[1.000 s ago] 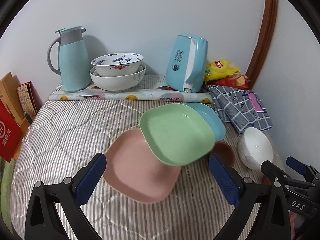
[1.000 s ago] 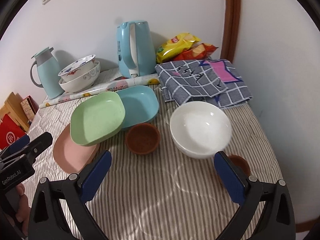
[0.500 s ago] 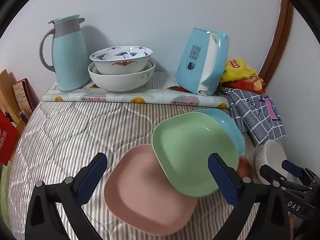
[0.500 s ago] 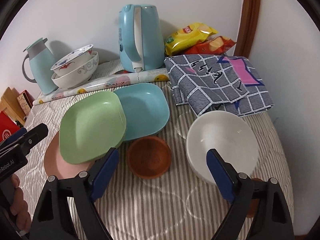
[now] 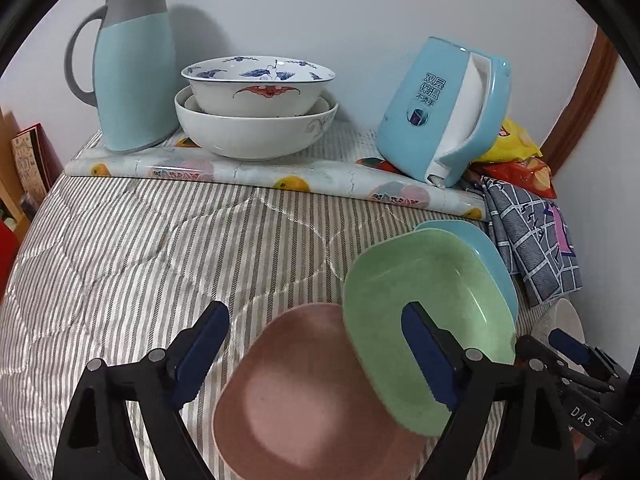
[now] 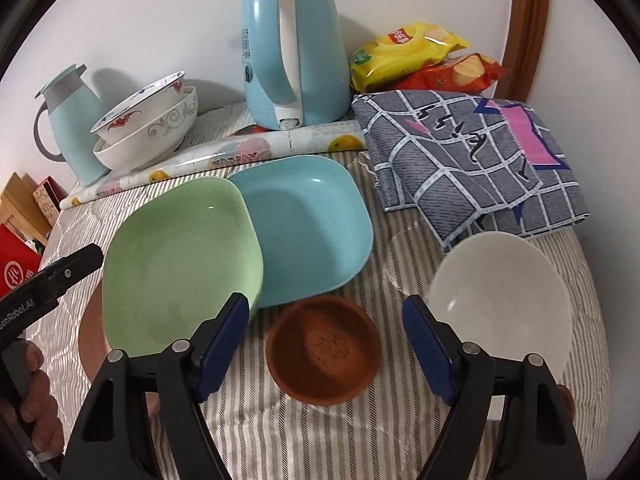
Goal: Organize plates and bowls
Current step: 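Move both grippers to the green square plate rim and close on it, then lift the green plate with both grippers, set it down, open both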
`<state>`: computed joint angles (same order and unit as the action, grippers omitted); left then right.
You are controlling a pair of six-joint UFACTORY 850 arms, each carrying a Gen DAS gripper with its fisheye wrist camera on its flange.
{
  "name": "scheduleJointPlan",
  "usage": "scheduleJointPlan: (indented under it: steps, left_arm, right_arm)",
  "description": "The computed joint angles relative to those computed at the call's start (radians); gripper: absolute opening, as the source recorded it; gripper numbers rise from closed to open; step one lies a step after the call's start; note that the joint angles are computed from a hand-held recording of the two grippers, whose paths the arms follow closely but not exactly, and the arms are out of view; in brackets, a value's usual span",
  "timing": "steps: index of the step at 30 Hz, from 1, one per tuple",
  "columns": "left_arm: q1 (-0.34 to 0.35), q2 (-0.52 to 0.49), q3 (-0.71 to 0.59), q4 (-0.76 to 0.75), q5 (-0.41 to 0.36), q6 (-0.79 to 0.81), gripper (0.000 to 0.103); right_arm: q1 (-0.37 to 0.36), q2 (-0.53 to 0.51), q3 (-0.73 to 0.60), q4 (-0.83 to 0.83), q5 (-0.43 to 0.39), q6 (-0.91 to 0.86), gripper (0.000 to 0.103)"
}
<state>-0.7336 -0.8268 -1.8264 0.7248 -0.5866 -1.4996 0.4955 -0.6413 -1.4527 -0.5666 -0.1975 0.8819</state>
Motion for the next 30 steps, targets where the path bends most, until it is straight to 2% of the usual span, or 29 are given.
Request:
scheduleJointPlan:
  steps: [5,8,10,15,17,19,21,24,26,30]
  left_arm:
    - [0.006,-0.051,-0.078,-0.039,-0.030,0.080,0.087]
    - [0.013,-0.081,-0.120,-0.080,-0.031,0.129,0.080]
    - [0.016,-0.102,-0.148,-0.105,-0.038,0.159,0.078]
    - [0.022,-0.137,-0.187,-0.172,-0.033,0.225,0.062]
    - [0.019,-0.148,-0.199,-0.160,-0.045,0.222,0.054]
    - [0.016,-0.153,-0.207,-0.149,-0.059,0.221,0.046]
    - [0.020,-0.136,-0.182,-0.158,-0.016,0.230,0.030]
    - [0.019,-0.131,-0.181,-0.174,-0.001,0.254,0.018]
    - [0.015,-0.128,-0.180,-0.170,0.004,0.263,0.012]
    - [0.007,-0.109,-0.155,-0.141,0.005,0.233,0.009]
  right_arm:
    - [-0.006,-0.029,-0.034,0.131,0.008,-0.125,0.076]
    - [-0.006,-0.051,-0.061,0.270,-0.006,-0.270,0.068]
    - [-0.005,-0.061,-0.073,0.291,-0.015,-0.294,0.067]
    - [-0.006,-0.084,-0.097,0.377,-0.028,-0.377,0.059]
    - [-0.001,-0.089,-0.104,0.297,-0.036,-0.302,0.056]
    - [0.004,-0.093,-0.111,0.247,-0.042,-0.266,0.046]
    - [0.005,-0.095,-0.116,0.282,-0.039,-0.313,0.029]
    - [0.009,-0.098,-0.123,0.300,-0.035,-0.338,0.012]
    - [0.014,-0.098,-0.125,0.262,-0.035,-0.302,0.008]
    - [0.019,-0.083,-0.107,0.176,-0.025,-0.213,0.007]
